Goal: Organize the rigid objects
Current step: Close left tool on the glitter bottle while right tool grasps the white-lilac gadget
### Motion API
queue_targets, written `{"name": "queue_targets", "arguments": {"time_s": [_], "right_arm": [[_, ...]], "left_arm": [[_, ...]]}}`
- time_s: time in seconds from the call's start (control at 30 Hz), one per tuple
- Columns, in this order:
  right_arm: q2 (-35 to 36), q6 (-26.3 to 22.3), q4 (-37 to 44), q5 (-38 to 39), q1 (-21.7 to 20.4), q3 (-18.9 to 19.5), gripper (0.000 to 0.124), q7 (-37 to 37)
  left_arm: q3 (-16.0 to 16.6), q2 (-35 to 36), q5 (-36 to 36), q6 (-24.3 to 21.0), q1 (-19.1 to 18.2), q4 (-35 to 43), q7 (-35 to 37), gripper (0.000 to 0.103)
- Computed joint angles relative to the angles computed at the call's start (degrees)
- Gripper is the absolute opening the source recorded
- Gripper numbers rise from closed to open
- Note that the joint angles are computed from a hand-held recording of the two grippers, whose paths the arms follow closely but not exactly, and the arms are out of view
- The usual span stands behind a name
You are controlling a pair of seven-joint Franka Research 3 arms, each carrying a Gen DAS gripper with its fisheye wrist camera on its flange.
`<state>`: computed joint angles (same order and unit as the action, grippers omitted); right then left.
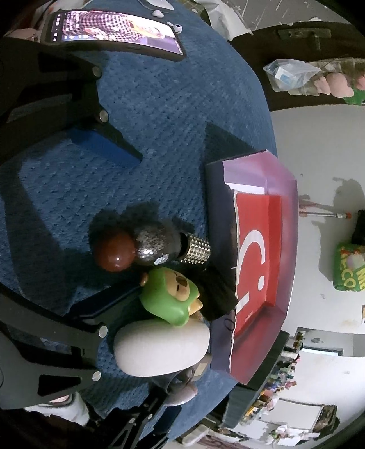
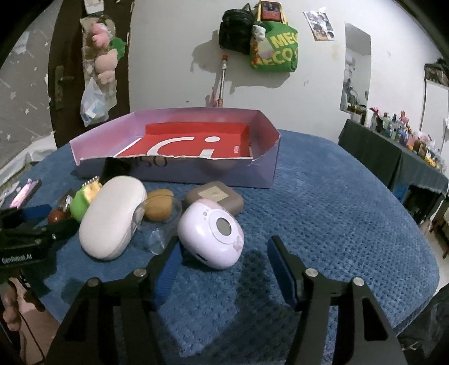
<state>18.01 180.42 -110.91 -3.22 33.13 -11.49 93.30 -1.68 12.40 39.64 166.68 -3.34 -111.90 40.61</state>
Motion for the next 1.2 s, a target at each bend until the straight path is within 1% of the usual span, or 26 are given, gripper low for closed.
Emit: {"name": "queue_targets", "arguments": {"time_s": [0.03,0.1,0.13,0.23,0.3,0.43,0.47,0.5,0.53,0.57,0.6,0.63,0.7,0.73,0.77,0.8,0.87,0.93,0.97,1.03,1.13,1.2], "right_arm": [[0.30,-0.06,0.44,-0.10,0.27,-0.35,0.065,0.18],[1.31,-0.28,1.45,-1.55,3.00,-3.54,0.065,1.63],[1.61,-0.60,1.83,-1.74,3.16,-3.75,0.065,1.86],[2.16,-0.99,2.71,-0.81,0.81,-1.25,0.066,1.11],[2.76,-1.14,3.37,-1.29,1.70,-2.45,0.068,1.88],[3.44,-1.05,4.37,-0.97,0.48,-1.13,0.068,1.28],[3.41,-0.93,4.36,-0.47,-0.35,-0.18,0.068,0.76],[3.32,-0.88,4.31,0.25,-1.55,1.17,0.068,-0.07],[3.23,-0.95,4.26,0.97,-2.68,2.48,0.067,-0.99],[3.04,-0.91,4.13,2.07,-4.78,4.95,0.062,-2.72],[2.84,-0.77,3.94,3.29,-6.98,7.61,0.053,-4.64],[2.66,-0.63,3.74,4.32,-7.29,8.26,0.050,-6.01],[2.49,-0.15,3.29,3.61,-4.55,5.50,0.049,-5.36],[2.41,0.04,3.11,3.49,-3.65,4.57,0.048,-5.32],[2.25,0.35,2.94,3.93,-3.87,4.88,0.047,-5.68],[1.96,0.94,2.50,4.44,-4.08,5.09,0.043,-5.94],[1.47,1.32,2.21,5.13,-3.33,4.13,0.039,-5.85],[1.20,0.05,2.60,6.90,-6.19,7.38,0.039,-7.66],[1.21,-0.53,2.76,7.48,-6.92,8.24,0.038,-8.25],[1.09,-0.41,2.61,8.11,-7.32,8.76,0.038,-8.75],[0.30,0.18,1.78,11.52,-11.73,14.06,0.038,-11.92],[-0.14,0.81,1.27,12.73,-12.21,15.12,0.038,-13.22]], "left_arm": [[-0.02,0.15,-0.01,-0.27,-0.05,0.26,0.10,0.084],[-0.12,0.44,-0.26,-0.74,-0.06,0.73,0.49,0.084],[-0.09,0.58,-0.21,-0.94,-0.10,0.97,0.62,0.084],[0.19,0.89,0.35,-1.29,-0.35,1.40,0.31,0.084],[0.21,1.03,0.36,-1.39,-0.30,1.60,0.39,0.084],[0.09,0.99,-0.31,-1.08,-0.02,1.48,0.95,0.083],[0.19,0.93,-0.12,-0.94,-0.09,1.41,0.80,0.078],[0.19,0.83,-0.06,-0.70,-0.06,1.33,0.91,0.068],[0.09,0.76,-0.22,-0.56,0.01,1.28,1.15,0.063],[-0.30,0.73,-1.04,-0.32,0.35,1.25,2.11,0.055],[-0.90,0.71,-2.41,0.01,0.87,1.13,3.66,0.050],[-1.00,0.67,-2.89,0.15,0.92,1.07,4.31,0.048],[-1.16,0.57,-3.78,0.72,1.02,0.81,5.35,0.038],[-1.55,0.52,-4.91,1.11,1.32,0.61,6.42,0.034],[-2.20,0.41,-6.68,1.54,1.86,0.32,8.00,0.030],[-2.16,0.29,-7.23,1.52,1.77,0.24,8.50,0.030],[-2.00,0.15,-7.86,1.55,1.52,0.06,9.16,0.030],[-2.36,-0.19,-9.64,2.24,1.92,-0.53,10.30,0.029],[-2.96,-0.44,-11.42,2.78,2.53,-1.01,11.56,0.029],[-3.87,-0.87,-14.47,3.25,3.40,-1.65,14.13,0.029],[-2.88,-1.27,-14.31,3.38,2.55,-1.83,14.07,0.029],[-1.97,-1.67,-12.77,3.74,1.79,-1.86,13.11,0.029]]}}
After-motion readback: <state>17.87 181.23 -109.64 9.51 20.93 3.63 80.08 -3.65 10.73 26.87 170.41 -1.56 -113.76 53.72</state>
